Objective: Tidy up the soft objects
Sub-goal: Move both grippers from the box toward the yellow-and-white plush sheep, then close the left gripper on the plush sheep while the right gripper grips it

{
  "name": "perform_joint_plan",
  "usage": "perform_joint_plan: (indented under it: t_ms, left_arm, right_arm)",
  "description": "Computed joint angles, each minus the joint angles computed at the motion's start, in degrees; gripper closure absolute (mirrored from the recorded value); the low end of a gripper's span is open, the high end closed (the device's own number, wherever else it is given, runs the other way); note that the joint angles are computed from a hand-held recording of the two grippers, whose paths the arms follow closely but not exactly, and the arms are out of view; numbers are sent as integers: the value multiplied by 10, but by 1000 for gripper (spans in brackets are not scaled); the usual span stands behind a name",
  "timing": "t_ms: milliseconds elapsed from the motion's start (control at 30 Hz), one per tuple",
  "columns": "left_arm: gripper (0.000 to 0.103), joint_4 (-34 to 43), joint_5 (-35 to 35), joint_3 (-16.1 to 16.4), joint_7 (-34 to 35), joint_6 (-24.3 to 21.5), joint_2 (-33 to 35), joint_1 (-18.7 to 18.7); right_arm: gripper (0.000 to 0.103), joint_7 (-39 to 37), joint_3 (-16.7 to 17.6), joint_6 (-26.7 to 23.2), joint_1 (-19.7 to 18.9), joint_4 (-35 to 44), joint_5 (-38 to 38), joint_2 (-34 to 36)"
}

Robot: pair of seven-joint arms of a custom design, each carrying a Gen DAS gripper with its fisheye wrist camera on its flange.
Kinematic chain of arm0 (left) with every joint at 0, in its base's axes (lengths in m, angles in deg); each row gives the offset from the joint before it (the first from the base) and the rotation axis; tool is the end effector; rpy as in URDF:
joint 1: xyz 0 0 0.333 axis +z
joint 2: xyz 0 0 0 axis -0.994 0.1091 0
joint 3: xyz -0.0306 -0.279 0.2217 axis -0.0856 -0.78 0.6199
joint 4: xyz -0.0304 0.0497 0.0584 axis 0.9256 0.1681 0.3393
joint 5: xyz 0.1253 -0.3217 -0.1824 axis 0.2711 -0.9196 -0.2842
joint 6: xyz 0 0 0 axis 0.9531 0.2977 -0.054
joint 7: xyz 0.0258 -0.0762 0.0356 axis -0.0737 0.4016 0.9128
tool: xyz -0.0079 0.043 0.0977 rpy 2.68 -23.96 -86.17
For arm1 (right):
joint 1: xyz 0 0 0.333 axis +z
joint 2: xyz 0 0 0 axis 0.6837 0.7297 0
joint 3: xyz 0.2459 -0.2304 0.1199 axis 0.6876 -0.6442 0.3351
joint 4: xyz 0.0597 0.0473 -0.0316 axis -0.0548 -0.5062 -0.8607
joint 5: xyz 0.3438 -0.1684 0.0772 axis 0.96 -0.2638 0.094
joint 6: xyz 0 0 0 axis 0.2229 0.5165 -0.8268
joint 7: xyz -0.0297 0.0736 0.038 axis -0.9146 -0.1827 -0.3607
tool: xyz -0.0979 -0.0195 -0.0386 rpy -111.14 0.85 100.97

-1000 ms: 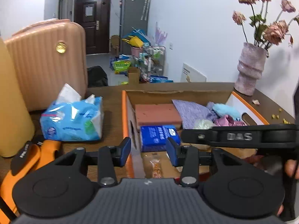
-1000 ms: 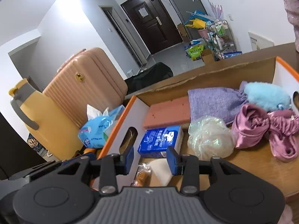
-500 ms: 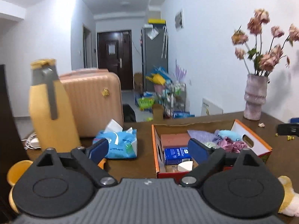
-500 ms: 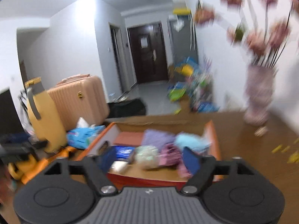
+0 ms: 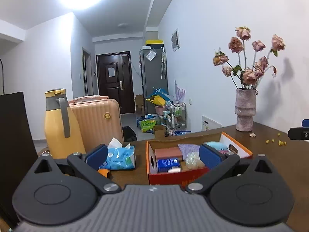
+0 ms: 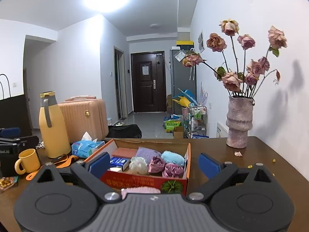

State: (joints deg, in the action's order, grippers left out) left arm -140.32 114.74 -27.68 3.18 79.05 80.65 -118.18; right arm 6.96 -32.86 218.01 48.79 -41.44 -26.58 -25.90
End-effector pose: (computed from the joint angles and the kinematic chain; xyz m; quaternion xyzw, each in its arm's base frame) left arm 0.6307 -0.4231 0.5025 -0.6029 0.4972 -0.3474 0.5182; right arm 0.7514 0.2885 0.4957 -0.6817 0.4149 -0.2697 0.5389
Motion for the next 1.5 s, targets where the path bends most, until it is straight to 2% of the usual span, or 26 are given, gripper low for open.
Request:
perform_joint_plan:
  t_ms: [100,200,300,333,400,500,600,767,867,933,1000,1067,1100,1133,1167,1200,1267,1300,1367,1433,1467,1500]
  left_arm:
    - [0,-33,1,-10,-26,0,-12,-12]
    - [0,-74,30,-23,-75,8,-24,-24]
    - [0,-87,51,-35,-104,10,-19,-33]
    - [0,-81,47,-39,-99,16,-13,-32]
    - [0,-62,33,-42,-73,32,2,-30]
    - [0,-20,16,-32,-39,37,32,-34]
    - [0,32,-25,-23,-3,58,70,-32]
    - [0,128,-124,-13,89,67,139,-26]
    - [0,162,-163,-2,111,75,165,-24]
    - [0,173,-182,8,117,82,174,-27]
    - [0,181,-200,18,125,86,182,-30]
    - [0,194,-223,29,136,74,191,-35]
    - [0,198,-234,35,141,66,195,-39]
    - [0,199,-244,41,144,58,197,-41]
    - [0,201,-254,44,146,51,199,-42]
    - [0,200,-264,47,144,47,199,-41]
    - [0,195,-281,47,136,46,195,-38]
    - [0,187,-285,48,128,53,191,-35]
    - [0,174,-286,49,112,76,183,-31]
    - [0,165,-278,50,101,107,179,-27]
    - [0,165,-274,50,101,125,180,-26]
    - [0,171,-272,47,107,148,186,-21]
  right_arm:
    - [5,-29,106,67,-81,-97,-25,-4]
    - [5,-20,187,145,-154,-201,-81,4]
    - [5,8,217,213,-192,-278,-126,11]
    - [5,18,217,218,-197,-291,-131,9]
    - [5,32,212,210,-205,-308,-143,4]
    - [5,50,186,211,-191,-304,-147,0]
    - [6,73,166,179,-181,-279,-153,9]
    - [10,97,71,106,-110,-215,-131,8]
    - [11,115,39,70,-85,-177,-145,20]
    - [11,128,4,45,-56,-145,-144,27]
    - [16,134,-23,15,-34,-114,-136,35]
    - [20,125,-25,-26,-29,-94,-134,42]
    - [22,119,-2,-41,-45,-95,-148,47]
    - [22,75,41,-53,-71,-96,-131,55]
    - [22,-8,91,-73,-99,-96,-74,64]
    - [22,-57,141,-92,-131,-99,-51,76]
    - [24,-66,241,-107,-198,-119,-116,118]
    - [24,-86,270,-104,-214,-126,-123,131]
    - [24,-105,282,-66,-216,-131,-110,133]
    - [23,-108,272,-28,-202,-117,-89,131]
    - [23,-100,251,-23,-186,-101,-75,125]
    - [23,-81,211,-29,-161,-77,-58,115]
